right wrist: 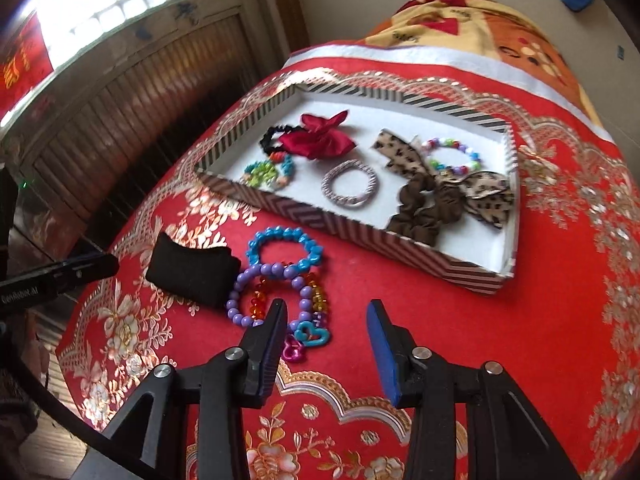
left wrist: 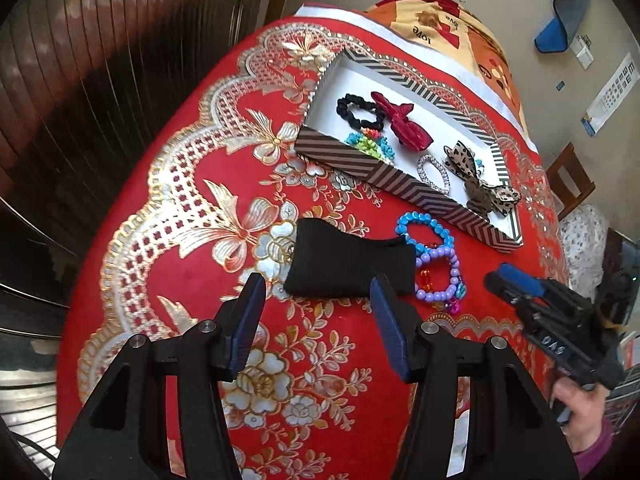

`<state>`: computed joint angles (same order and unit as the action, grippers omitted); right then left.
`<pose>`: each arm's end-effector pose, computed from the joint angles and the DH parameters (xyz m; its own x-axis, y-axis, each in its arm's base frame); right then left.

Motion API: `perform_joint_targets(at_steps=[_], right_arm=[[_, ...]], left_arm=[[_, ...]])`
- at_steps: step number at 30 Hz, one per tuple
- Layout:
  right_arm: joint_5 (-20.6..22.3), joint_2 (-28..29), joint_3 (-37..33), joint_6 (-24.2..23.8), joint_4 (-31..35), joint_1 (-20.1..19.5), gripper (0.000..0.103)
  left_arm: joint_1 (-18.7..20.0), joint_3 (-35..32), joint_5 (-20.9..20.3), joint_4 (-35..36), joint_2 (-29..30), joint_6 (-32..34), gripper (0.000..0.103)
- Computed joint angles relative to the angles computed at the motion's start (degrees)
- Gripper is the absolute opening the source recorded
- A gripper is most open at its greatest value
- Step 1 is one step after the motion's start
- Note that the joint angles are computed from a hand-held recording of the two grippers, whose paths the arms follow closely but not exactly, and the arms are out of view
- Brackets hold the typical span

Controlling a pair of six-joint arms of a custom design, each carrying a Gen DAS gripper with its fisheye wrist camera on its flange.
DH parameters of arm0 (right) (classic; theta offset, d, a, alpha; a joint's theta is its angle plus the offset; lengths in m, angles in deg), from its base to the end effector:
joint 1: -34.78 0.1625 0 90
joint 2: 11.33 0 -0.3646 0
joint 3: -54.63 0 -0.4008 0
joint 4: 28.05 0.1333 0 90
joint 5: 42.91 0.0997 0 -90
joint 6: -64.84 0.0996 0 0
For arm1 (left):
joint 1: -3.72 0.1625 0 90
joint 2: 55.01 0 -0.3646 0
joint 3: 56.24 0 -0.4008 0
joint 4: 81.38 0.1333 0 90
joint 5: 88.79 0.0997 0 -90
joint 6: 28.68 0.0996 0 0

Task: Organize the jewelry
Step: 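Withdraw both open tools toward the black pouch and bead bracelets, then grasp the black fabric pouch with the left tool while the right tool grasps the purple bead bracelet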

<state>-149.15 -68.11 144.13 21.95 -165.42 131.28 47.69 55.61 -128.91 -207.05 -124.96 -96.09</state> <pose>0.1792 -0.6414 0.1836 -0.6302 -0.6824 0.3704 -0.7349 0.6781 -0.0012 -0.2256 -0.5086 0.1627 -0.8095 -0.4369 -0.3922 -0.0831 0.7465 -0.6602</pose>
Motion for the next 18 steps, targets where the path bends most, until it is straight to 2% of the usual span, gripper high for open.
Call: perform_joint_targets(at_steps=[4,11,13,17,18], right_arm=[[-0.63,2.52,-1.65,-1.6,1.34,0.14,0.034],[-1.11,5.54,-4.0,-5.13,2.6,0.48,0.034],[-1.35,6.45,-4.86,-5.83,3.0,0.45,0.033],[-0.58,7.64,-6.01,-7.0,3.76,0.13,0.018],[-0.32,7.81,-6.19,-7.32,3.85,0.05,0.012]], left_arm=[[1.65,-0.43,-1.55,-3.79,1.34,2.8,0.059],[4.67,-2.11,-2.59,-7.18,3.37,5.73,0.06],[5.64,-2.79,-4.19,-7.99,4.19,6.47,0.06],[6.66,-3.65,-5.53,-7.77,5.55,6.23,0.059],[6.43,-3.32,-4.54,-8.51,5.66,6.13,0.052]])
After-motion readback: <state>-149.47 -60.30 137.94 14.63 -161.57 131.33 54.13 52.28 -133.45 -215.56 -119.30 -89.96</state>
